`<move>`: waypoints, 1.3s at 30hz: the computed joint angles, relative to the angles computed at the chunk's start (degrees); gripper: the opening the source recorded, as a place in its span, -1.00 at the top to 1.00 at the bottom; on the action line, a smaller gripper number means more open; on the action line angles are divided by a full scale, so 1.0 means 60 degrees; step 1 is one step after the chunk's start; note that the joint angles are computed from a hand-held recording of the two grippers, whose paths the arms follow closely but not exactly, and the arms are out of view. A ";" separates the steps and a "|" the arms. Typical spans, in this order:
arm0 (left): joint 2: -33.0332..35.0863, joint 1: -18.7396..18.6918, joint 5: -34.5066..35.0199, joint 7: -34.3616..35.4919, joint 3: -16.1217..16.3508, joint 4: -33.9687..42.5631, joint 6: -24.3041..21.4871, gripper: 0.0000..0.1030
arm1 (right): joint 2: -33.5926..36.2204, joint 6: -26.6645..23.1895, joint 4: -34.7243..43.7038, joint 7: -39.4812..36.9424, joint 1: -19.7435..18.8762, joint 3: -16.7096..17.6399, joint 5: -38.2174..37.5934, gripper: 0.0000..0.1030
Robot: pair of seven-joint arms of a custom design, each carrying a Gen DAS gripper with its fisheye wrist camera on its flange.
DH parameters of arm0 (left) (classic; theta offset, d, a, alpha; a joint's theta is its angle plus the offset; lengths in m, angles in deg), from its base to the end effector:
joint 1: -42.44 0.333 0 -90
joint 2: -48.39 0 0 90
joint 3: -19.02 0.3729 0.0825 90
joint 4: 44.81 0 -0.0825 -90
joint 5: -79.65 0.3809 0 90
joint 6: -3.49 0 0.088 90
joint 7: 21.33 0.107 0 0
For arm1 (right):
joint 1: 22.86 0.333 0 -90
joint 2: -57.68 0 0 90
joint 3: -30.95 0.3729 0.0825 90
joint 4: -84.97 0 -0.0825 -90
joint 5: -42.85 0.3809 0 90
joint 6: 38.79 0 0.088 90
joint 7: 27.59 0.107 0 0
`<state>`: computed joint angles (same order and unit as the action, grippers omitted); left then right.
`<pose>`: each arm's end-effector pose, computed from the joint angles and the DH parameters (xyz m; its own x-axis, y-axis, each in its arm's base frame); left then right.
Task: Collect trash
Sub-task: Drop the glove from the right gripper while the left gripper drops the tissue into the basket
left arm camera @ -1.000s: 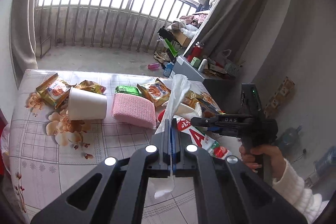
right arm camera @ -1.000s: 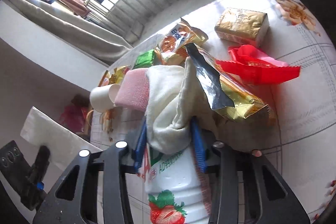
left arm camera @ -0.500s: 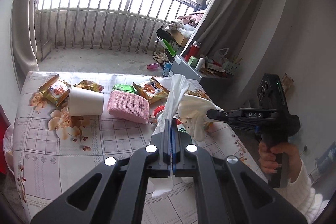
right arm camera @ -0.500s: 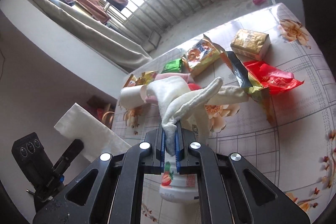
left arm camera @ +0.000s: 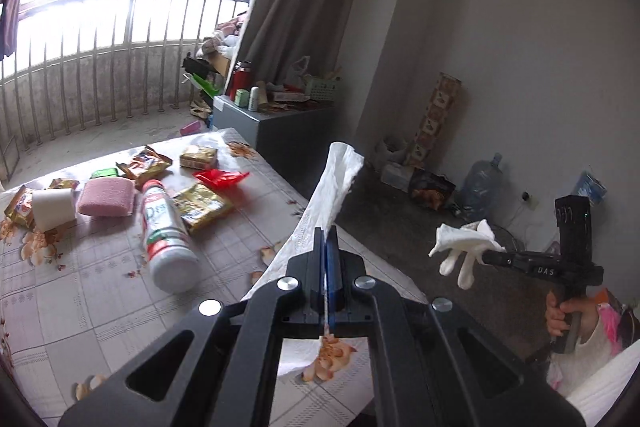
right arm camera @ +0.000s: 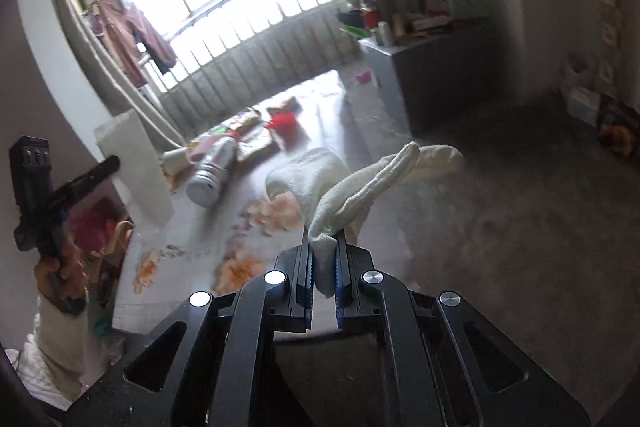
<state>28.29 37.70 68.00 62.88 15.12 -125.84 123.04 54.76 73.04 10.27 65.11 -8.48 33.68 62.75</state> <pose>0.3715 -0.0805 0.9883 -0.1857 -0.9533 0.2382 -0.5539 -0.0987 -0.8267 0.5037 0.1801 0.8855 0.3416 -0.8722 -0.3500 -0.7920 -0.0667 -0.6068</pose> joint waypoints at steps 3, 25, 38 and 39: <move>0.0124 -0.0231 0.0219 0.0088 -0.0451 0.0058 -0.0130 0.98 | -0.1378 -0.0852 -0.2324 0.0908 -0.0415 -0.0387 -0.0178 0.87; 0.3789 -0.2397 -0.0801 0.0435 -0.2121 0.3080 -0.2319 0.98 | -0.1911 0.1982 -0.7871 0.2299 -0.1694 -0.0900 0.0332 -0.41; 0.8926 -0.6224 0.2777 0.1087 -0.1861 0.5731 -0.5167 0.32 | -0.3780 0.2637 -0.8645 0.3912 -0.2385 -0.1508 -0.0604 -0.41; 0.9139 -0.6462 0.3219 0.0943 -0.1678 0.5840 -0.5308 0.06 | -0.3784 0.2634 -0.8606 0.3884 -0.2376 -0.1544 -0.0564 -0.41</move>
<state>83.12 -1.07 87.31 68.54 5.05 -90.80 91.19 32.06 88.84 -41.37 88.41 -22.74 24.41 59.36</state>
